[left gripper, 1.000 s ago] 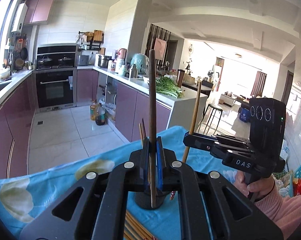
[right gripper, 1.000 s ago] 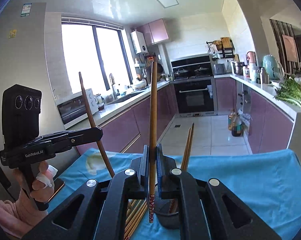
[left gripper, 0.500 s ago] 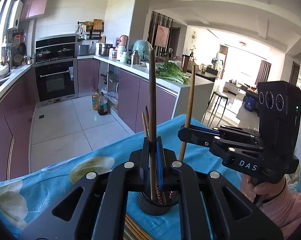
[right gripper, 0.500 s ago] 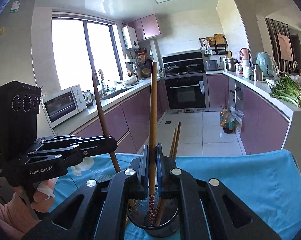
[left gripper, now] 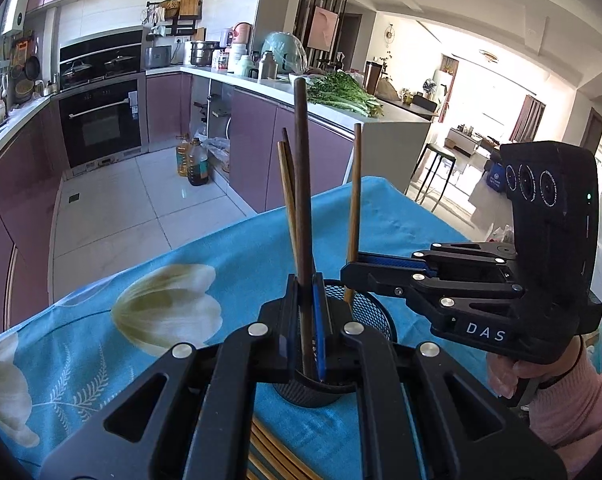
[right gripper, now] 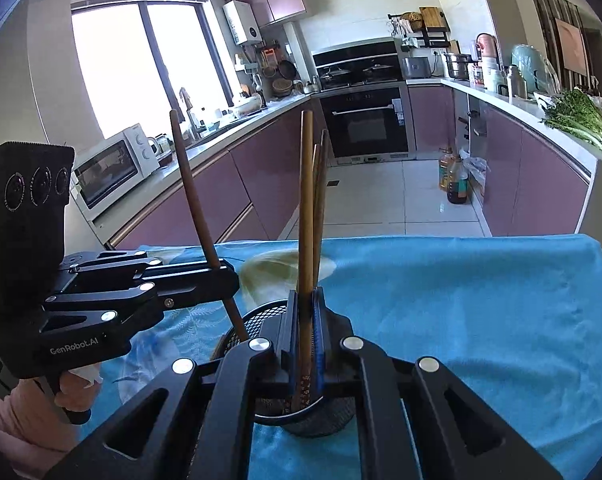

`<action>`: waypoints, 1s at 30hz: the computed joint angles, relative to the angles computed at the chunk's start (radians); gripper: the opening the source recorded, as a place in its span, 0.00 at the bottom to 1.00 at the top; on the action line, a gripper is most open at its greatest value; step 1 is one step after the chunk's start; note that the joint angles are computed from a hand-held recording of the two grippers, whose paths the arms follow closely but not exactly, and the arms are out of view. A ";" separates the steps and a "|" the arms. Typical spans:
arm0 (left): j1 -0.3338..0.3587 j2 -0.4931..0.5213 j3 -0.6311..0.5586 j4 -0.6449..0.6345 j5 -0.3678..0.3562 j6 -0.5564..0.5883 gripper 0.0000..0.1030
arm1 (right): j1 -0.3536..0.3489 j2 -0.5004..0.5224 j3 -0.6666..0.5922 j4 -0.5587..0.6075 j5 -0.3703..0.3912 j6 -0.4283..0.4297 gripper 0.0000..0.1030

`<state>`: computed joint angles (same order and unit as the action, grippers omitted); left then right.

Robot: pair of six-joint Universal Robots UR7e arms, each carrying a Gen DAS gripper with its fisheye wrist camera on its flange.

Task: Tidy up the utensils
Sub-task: 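Open the right tool to release the chopstick and withdraw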

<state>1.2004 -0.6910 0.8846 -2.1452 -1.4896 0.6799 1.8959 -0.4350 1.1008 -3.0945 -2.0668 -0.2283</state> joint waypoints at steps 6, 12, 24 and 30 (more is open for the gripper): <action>0.003 0.013 -0.019 0.011 0.019 -0.015 0.10 | -0.006 0.009 -0.009 0.000 -0.007 0.031 0.08; 0.009 -0.031 0.049 -0.071 0.026 -0.021 0.15 | 0.002 0.004 0.017 -0.042 -0.011 0.032 0.15; 0.048 -0.190 0.278 -0.313 0.060 0.020 0.43 | 0.046 -0.046 0.171 -0.190 0.070 -0.073 0.31; 0.084 -0.220 0.326 -0.294 0.121 0.004 0.45 | 0.046 -0.039 0.191 -0.110 0.104 -0.051 0.31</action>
<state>1.2844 -0.9115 1.2101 -2.4393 -1.3688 0.6837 1.9415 -0.4736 1.2922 -3.2044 -1.9628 -0.2794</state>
